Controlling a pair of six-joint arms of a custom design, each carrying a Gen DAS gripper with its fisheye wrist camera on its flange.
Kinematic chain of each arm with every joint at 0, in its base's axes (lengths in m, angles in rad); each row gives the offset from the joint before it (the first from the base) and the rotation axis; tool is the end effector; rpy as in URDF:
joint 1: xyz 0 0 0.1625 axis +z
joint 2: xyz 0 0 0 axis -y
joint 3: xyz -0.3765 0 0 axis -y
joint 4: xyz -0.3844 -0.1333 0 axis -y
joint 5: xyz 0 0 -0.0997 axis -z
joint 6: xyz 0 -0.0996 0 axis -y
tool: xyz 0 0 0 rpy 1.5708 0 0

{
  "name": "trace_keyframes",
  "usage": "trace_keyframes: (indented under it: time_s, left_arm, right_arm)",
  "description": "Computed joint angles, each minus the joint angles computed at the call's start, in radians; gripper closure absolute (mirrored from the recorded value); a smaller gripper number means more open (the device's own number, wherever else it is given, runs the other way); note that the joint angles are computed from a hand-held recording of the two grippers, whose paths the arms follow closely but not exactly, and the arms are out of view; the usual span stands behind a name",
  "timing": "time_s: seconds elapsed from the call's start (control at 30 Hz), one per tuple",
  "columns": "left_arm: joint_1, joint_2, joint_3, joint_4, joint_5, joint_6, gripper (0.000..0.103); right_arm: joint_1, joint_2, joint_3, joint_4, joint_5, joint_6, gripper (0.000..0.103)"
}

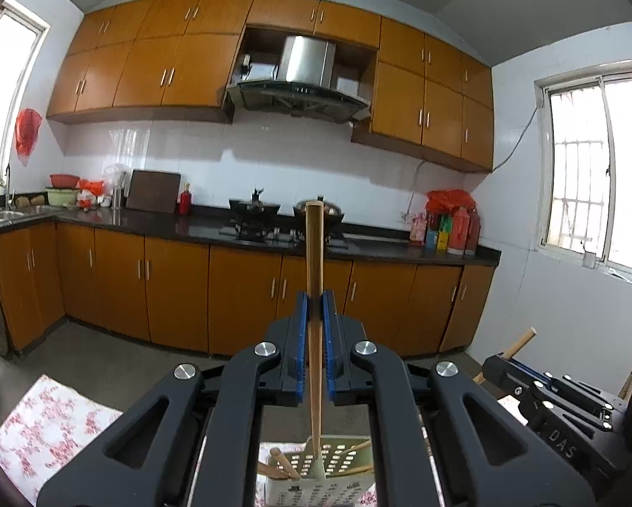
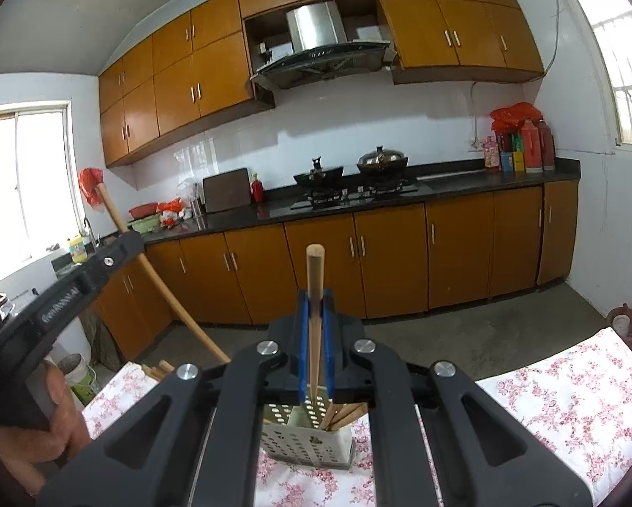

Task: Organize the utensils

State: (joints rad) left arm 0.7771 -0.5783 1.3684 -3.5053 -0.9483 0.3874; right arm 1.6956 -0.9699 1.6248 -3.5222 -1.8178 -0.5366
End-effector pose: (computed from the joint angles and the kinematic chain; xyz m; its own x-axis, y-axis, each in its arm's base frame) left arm -0.3654 -0.6278 0.1525 -0.7665 0.3012 -0.5672 0.6312 0.1903 -0.7519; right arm 0.1875 -0.6192 0.3087 -0.8348 -0.0404 0.5490 -0.5358 0.2887 -0.7935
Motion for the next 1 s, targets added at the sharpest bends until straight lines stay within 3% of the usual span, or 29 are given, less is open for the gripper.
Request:
trace_keyframes:
  time_s: [0.33,0.5,0.53,0.57,0.6,0.63,0.73,1.0]
  left_arm:
    - [0.031,0.052,-0.018,-0.035,0.009,0.013,0.095]
    - [0.038,0.042,-0.024,0.063,0.039,-0.048,0.095]
    - [0.039,0.033,-0.018,0.079,0.041,-0.066,0.091]
    - [0.041,0.016,-0.006,0.105,0.035,-0.089,0.085]
    - [0.039,0.005,0.001,0.119,0.041,-0.100,0.064]
    - [0.037,-0.004,0.008,0.117,0.049,-0.102,0.048]
    - [0.025,-0.038,0.042,0.097,0.059,-0.090,0.045]
    - [-0.012,-0.173,0.208,0.080,0.105,-0.105,0.027]
  right_arm:
    - [-0.016,0.031,-0.021,0.037,-0.013,0.016,0.096]
    - [-0.011,0.038,-0.024,0.057,-0.023,0.015,0.094]
    - [-0.008,0.039,-0.026,0.062,-0.033,0.015,0.091]
    - [-0.006,0.038,-0.025,0.062,-0.038,0.016,0.080]
    - [-0.003,0.037,-0.024,0.054,-0.042,0.018,0.068]
    - [-0.001,0.036,-0.025,0.045,-0.047,0.018,0.065]
    - [0.008,0.022,-0.005,0.025,-0.050,0.023,0.064]
    - [0.043,-0.041,0.100,-0.063,-0.072,-0.008,0.029]
